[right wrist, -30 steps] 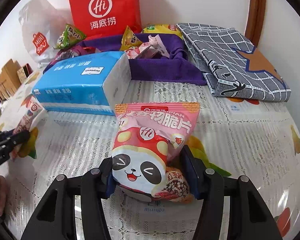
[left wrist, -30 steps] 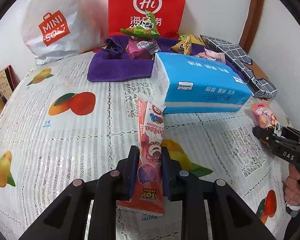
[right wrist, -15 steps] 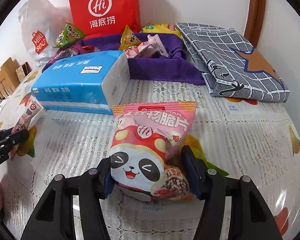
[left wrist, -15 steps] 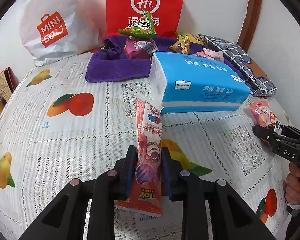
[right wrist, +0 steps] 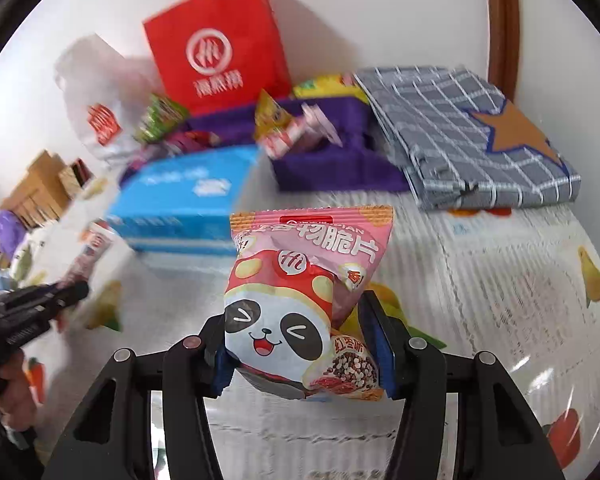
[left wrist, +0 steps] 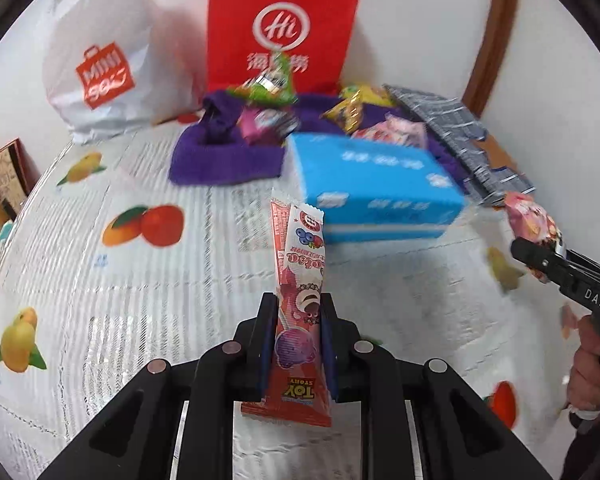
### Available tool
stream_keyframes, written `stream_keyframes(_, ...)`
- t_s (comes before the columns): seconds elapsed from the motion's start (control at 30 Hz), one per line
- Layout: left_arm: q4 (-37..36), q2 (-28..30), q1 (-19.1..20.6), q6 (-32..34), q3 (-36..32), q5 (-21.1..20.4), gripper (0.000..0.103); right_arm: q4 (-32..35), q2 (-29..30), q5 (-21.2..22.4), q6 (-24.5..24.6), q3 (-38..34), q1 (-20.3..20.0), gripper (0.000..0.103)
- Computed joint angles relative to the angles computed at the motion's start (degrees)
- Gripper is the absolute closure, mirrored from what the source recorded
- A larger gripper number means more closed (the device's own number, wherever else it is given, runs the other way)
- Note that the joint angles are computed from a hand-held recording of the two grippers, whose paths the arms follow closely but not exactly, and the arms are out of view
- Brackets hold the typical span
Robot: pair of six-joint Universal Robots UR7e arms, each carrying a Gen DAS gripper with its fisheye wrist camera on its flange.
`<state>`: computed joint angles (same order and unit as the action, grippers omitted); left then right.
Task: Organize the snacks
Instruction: 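Carry the panda bag and ice-pop packet over the purple towel with both tools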
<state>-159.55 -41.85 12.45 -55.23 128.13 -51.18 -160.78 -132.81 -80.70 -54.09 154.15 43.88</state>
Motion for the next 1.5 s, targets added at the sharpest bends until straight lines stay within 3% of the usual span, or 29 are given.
stream_keyframes(0.07, 0.6, -0.7, -0.4, 0.7, -0.9, -0.3, 0.083, 2.6, -2.6, 0.3, 0.8, -0.6, 2.0, 0.048)
stream_keyframes(0.27, 2.9, -2.6, -0.2, 2.7, -4.4, -1.1, 0.083, 3.0, -2.8, -5.6, 5.5, -2.6, 13.2, 0.048)
stream_keyframes(0.53, 8.2, -3.8, 1.8, 5.4, -10.6, -0.5, 0.083, -0.1, 4.6, -16.8, 13.5, -7.3, 27.5, 0.048)
stream_keyframes(0.73, 11.2, -3.6, 4.3, 7.6, -15.5, 0.9, 0.083, -2.5, 12.3, -22.2, 17.9, -12.2, 33.6, 0.048)
stream_keyframes(0.9, 13.3, -2.7, 6.1, 10.2, -19.5, 3.0, 0.083, -4.3, 19.3, -26.0, 19.9, -16.9, 37.3, 0.048)
stream_keyframes(1.2, 14.0, -0.9, 10.9, 13.6, -25.0, 3.9, 0.083, -6.3, 29.5, -25.6, 21.4, -24.4, 39.0, 0.048)
stream_keyframes(1.5, 14.8, 4.6, 15.2, 18.4, -32.9, 2.8, 0.083, -5.9, 38.7, -25.1, 22.8, -31.8, 38.9, 0.048)
